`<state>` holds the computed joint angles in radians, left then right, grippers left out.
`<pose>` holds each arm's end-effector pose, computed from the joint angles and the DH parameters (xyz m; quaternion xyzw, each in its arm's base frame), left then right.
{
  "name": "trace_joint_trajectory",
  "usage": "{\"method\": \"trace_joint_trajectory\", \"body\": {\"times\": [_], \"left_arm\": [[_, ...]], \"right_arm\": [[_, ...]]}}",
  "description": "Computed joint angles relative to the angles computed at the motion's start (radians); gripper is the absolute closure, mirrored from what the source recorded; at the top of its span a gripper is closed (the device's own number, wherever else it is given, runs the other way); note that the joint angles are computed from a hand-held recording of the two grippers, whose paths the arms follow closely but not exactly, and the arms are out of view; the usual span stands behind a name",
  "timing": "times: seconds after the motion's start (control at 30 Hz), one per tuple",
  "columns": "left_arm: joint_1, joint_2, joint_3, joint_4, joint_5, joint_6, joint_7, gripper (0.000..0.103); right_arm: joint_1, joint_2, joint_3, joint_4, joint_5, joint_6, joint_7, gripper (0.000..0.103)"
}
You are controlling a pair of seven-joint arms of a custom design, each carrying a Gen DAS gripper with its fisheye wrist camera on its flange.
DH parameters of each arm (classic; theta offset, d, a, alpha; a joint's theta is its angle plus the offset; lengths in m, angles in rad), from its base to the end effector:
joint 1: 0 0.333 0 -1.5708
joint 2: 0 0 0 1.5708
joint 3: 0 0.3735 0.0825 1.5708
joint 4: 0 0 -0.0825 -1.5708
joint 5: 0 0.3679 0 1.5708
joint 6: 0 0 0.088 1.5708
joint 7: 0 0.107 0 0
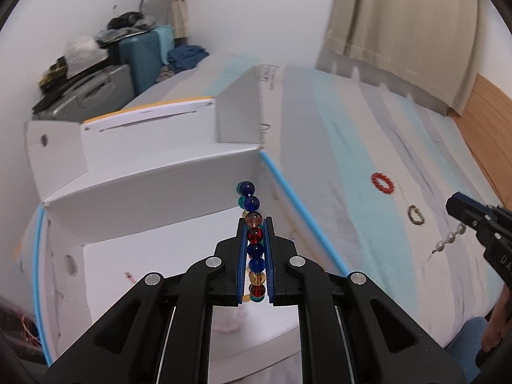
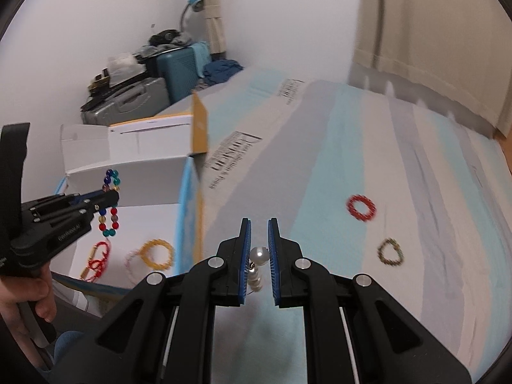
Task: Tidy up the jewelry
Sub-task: 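Carry the multicolour bracelet and pearl strand over to the white box, then lower both bracelets into the box and open both tools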
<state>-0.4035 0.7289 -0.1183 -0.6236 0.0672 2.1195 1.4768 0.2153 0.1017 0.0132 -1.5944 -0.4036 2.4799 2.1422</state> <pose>0.7097 -0.3438 0.7024 -0.5206 0.7668 -0.3324 0.1746 0.6165 0.1443 0.7181 -0.6025 0.6832 -0.3016 0.2815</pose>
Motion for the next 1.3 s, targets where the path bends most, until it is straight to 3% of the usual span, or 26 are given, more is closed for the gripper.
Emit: {"method": "trace_joint_trajectory", "body": {"times": [0.17, 0.67, 1.3], "left_arm": [[0.044, -0.069, 0.004, -0.134, -0.009, 0.053, -0.02, 0.094], [0.123, -0.101, 0.027, -0.205, 0.004, 0.032, -0.102, 0.094], [0.123, -0.014, 0.036, -0.081, 0.028, -0.141, -0.147, 0.094]], "right_arm": [[0.025, 0.072, 0.013, 0.112, 0.012, -0.021, -0.044, 0.093], [0.123, 0.311, 0.027, 0.459, 0.116, -0.109, -0.208, 0.093], [0.148, 0.475, 0.025, 0.619, 0.233, -0.271, -0.293, 0.093]]}}
